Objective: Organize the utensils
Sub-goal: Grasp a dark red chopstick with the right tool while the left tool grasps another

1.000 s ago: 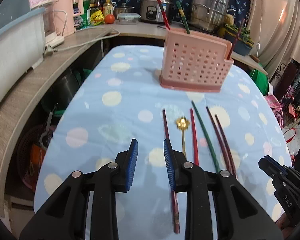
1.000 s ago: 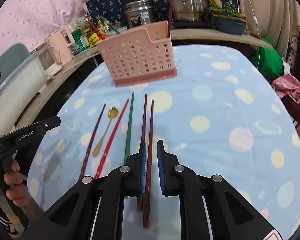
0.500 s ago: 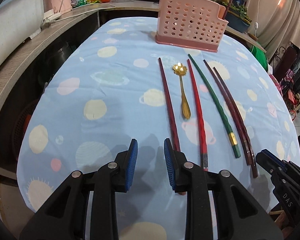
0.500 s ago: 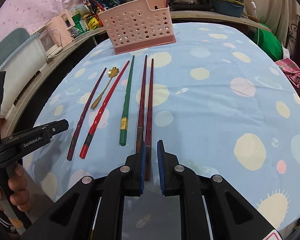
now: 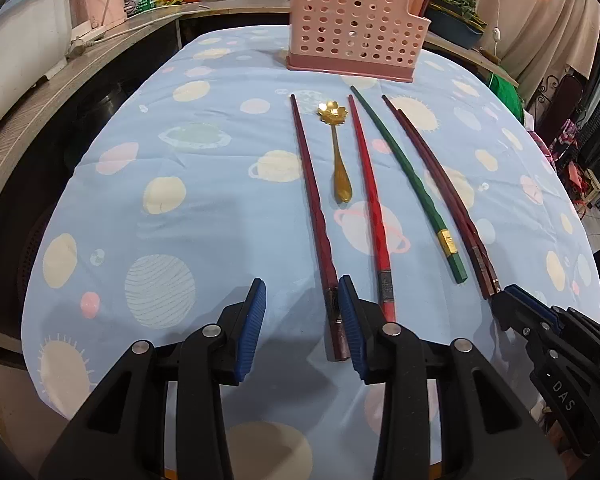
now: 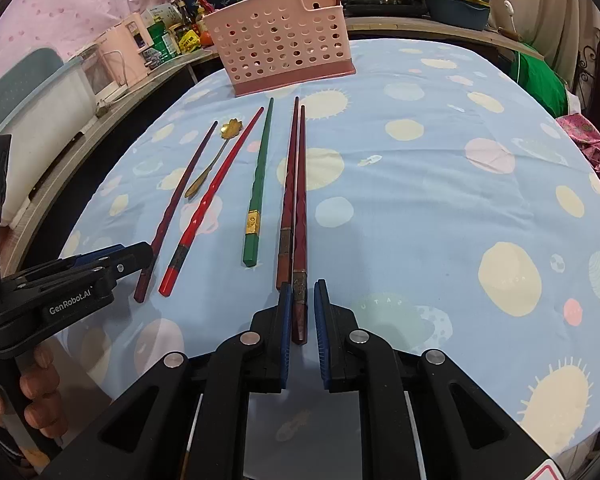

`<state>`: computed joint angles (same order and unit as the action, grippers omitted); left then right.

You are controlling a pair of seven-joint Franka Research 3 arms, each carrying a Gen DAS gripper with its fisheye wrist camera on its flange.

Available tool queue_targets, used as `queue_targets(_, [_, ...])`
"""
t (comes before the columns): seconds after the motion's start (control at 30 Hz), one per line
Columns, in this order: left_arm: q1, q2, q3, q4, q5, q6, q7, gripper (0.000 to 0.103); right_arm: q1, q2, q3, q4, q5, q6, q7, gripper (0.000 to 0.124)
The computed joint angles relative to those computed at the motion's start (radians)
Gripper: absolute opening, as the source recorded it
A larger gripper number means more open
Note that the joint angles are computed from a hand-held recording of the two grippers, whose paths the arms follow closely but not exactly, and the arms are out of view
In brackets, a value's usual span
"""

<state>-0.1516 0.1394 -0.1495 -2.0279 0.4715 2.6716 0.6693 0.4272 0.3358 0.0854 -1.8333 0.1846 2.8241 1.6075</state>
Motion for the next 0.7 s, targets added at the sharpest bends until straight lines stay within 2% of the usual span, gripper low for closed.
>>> queue_targets(0.17, [-0.014,0.008,0.003,0.008,0.040,-0.019,-0.019,0.036,0.005,-0.002,-0.004,-0.008,-0.007,0.014,0.006,0.013])
queue_targets(0.6, [-0.014,0.004,0.003,-0.001,0.065,-0.010,-0.034,0.035,0.012,0.001,-0.011,-0.016,-0.022,0.040,0.012,0.013])
queue_targets(0.7, [-0.014,0.002,0.002,-0.003,0.066,-0.010,-0.033,0.026,0.020,0.000,-0.020,-0.017,-0.040,0.043,0.019,0.013])
